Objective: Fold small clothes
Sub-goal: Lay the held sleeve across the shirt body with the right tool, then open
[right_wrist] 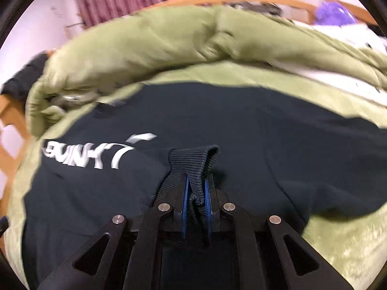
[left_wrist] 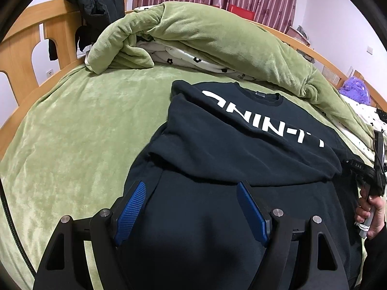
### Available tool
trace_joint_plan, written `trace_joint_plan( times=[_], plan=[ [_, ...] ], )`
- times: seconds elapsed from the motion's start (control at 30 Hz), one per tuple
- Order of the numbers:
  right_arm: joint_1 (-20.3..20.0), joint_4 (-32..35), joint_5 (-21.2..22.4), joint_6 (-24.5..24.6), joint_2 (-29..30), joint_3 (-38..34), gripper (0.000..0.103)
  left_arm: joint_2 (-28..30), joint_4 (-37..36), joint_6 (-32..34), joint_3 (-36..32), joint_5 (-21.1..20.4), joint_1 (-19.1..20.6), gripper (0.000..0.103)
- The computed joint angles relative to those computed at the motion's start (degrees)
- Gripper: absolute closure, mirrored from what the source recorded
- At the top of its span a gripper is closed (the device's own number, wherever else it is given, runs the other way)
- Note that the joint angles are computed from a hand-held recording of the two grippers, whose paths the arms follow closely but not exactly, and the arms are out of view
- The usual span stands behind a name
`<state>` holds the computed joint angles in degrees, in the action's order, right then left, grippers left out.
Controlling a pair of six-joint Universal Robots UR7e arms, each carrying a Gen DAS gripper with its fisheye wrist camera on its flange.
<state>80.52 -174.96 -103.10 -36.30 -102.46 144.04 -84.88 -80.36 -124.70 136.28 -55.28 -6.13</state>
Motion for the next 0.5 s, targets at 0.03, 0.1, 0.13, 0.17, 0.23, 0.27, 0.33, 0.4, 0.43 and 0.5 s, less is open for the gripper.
trace_joint_plan(
  times=[0.03, 0.1, 0.13, 0.17, 0.23, 0.27, 0.33, 0.4, 0.43, 0.5],
  plan=[
    [-0.8, 1.3, 1.0, 0.2, -1.0, -0.3, 0.091, -0.3, 0.1, -0.2, 0.1, 0.1, -0.1, 0.027],
    [-1.5, 3.0, 2.8, 0.3, -3.4, -0.4, 0.091, -0.8, 0.2, -0.5, 0.2, 0.1, -0.2, 0.027],
    [-1.3, 2.8, 3.2, -0.1, -4.2, -0.4, 0.091, -1.0, 0.2, -0.5, 0.3, 0.1, -0.2, 0.027],
    [-1.5, 2.7, 3.1, -0.6, -4.7, -0.2, 0.091, -1.1, 0.0, -0.5, 0.4, 0.0, -0.2, 0.027],
    [-1.6, 4.1, 1.4, -1.1, -4.9, -0.3, 0.088, -1.1, -0.3, -0.3, 0.5, -0.2, 0.0, 0.027],
    [-1.0, 4.7, -0.9, -0.8, -3.6, -0.7, 0.085, -1.0, -0.3, -0.3, 0.5, -0.3, 0.0, 0.027],
    [-0.1, 3.4, -6.9, -1.6, 0.0, -0.8, 0.083, -1.0, 0.2, -0.4, 0.3, -0.4, -0.2, 0.027],
    [-1.0, 1.6, -7.4, -4.2, -0.1, 0.1, 0.083, -1.1, 0.7, -0.6, 0.2, -0.3, -0.5, 0.027],
    [-0.6, 0.6, -8.0, -4.9, -0.5, 0.5, 0.083, -1.3, 0.8, -0.8, 0.3, -0.3, -0.6, 0.027],
    [1.3, -0.9, -9.9, -5.1, -2.0, 0.6, 0.079, -1.5, 0.6, -1.1, 0.4, -0.2, -0.8, 0.027]
  ],
)
